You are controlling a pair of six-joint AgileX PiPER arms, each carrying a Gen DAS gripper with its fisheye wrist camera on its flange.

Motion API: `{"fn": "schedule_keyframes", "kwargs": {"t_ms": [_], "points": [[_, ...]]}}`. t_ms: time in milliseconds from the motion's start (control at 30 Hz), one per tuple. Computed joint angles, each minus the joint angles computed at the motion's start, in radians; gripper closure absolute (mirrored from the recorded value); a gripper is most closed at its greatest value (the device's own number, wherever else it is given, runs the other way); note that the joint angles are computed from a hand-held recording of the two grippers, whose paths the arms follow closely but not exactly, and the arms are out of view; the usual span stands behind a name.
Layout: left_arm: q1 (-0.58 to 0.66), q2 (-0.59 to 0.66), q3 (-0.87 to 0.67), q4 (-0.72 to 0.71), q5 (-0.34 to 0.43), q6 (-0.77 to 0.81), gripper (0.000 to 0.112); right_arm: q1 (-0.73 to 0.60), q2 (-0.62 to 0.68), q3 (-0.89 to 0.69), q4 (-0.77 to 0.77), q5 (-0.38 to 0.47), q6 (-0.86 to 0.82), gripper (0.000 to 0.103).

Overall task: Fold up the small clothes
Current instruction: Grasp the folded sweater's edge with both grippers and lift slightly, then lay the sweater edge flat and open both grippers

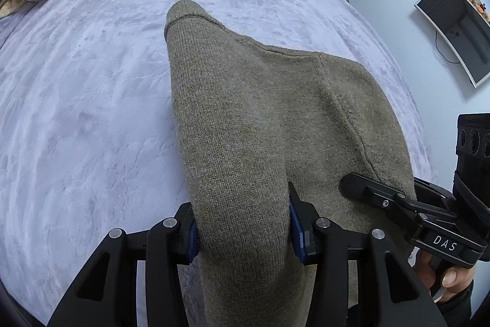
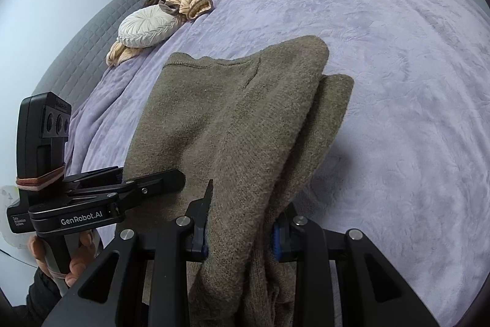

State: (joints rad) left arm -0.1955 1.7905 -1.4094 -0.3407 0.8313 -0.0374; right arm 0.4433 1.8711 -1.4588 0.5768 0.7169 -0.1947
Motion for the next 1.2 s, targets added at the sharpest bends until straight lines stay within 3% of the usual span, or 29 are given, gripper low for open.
{"fn": "schedule_keyframes", "kwargs": {"t_ms": [400, 733, 867, 967, 1033, 1100, 1200], "points": [[-0.003, -0.075, 0.129, -0.004, -0.035, -0.002, 0.065, 0.05, -0.039, 0.077, -0.022, -0.031, 0.037, 0.072], [-0.003, -0.065, 0.204, -0.028, -0.088, 0.017, 0.064, 0.061, -0.002, 0.095, -0.023, -0.039, 0.037, 0.072], [-0.038, -0.064, 0.218, 0.087, -0.126, -0.069, 0.047, 0.046, 0.026, 0.101, 0.01, -0.046, 0.014, 0.072], [-0.052, -0.067, 0.232, 0.119, -0.152, -0.089, 0.046, 0.029, 0.053, 0.097, 0.042, -0.045, -0.012, 0.07], [-0.065, -0.066, 0.234, 0.156, -0.162, -0.119, 0.042, 0.024, 0.063, 0.1, 0.044, -0.053, -0.019, 0.065], [-0.094, -0.066, 0.239, 0.284, -0.176, -0.237, 0.023, 0.023, 0.065, 0.108, 0.036, -0.068, -0.016, 0.054], [-0.094, -0.077, 0.256, 0.294, -0.188, -0.249, 0.023, 0.008, 0.059, 0.13, 0.062, -0.083, -0.027, 0.045]]}}
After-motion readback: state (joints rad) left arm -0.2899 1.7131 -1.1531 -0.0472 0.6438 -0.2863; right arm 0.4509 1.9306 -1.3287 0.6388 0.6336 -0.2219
